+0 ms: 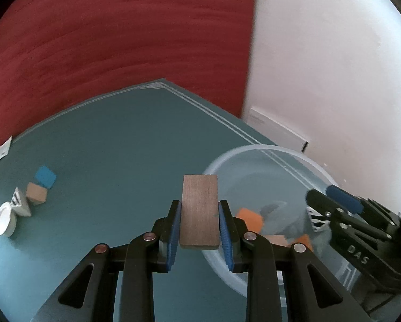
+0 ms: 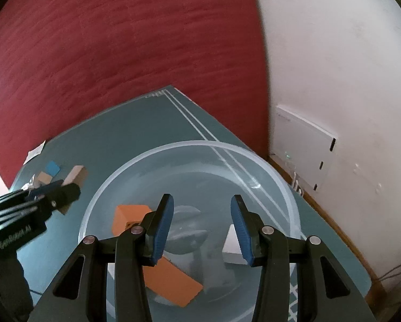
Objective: Organize rigid objects
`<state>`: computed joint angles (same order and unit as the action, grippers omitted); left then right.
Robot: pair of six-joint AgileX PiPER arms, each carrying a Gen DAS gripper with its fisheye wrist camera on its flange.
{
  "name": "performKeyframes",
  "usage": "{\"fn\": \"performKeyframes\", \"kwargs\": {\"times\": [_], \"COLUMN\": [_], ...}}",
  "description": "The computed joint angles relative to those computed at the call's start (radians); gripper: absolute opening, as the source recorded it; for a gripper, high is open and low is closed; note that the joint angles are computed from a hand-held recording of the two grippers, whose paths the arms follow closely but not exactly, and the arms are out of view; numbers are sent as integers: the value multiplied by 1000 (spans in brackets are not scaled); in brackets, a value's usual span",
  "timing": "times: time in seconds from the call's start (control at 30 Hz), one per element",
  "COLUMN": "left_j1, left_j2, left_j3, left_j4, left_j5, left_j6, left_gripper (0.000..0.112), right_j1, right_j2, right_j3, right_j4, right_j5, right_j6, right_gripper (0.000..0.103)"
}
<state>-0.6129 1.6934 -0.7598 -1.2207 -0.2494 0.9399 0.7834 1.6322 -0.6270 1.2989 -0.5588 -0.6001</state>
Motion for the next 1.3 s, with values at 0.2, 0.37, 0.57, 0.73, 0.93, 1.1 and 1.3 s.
{"fn": "performKeyframes", "kwargs": {"times": [0.2,0.37,0.57,0.73,0.93,1.1,1.3], "left_j1": [-50,-72,-49,-31,-26,-7,25], "left_j2": [26,12,16,13,41,60,62], "left_j3": [-39,-20,-5,8,11,9,32], "left_j4": [-36,1,45,-1,-51,-71,-57], "left_j5": [5,-22,-56,-92,-179,-206,-226], "left_j6": [44,-15,-91,-71,-53,-59,-93], "left_gripper": [29,60,78,85,93,93,93], "right_j1": [-4,2,13,19,37,57,85], "right_j2": [-2,5,17,22,15,24,34], "right_j3": [-2,-9,-25,-24,-16,-41,-71], "right_j4": [18,46,65,59,73,92,94], "right_j5": [-19,-36,-48,-52,-67,-74,-77], "right_j6": [1,-1,-10,-5,-17,-51,-77], "right_gripper": [46,47,48,48,48,49,49]}}
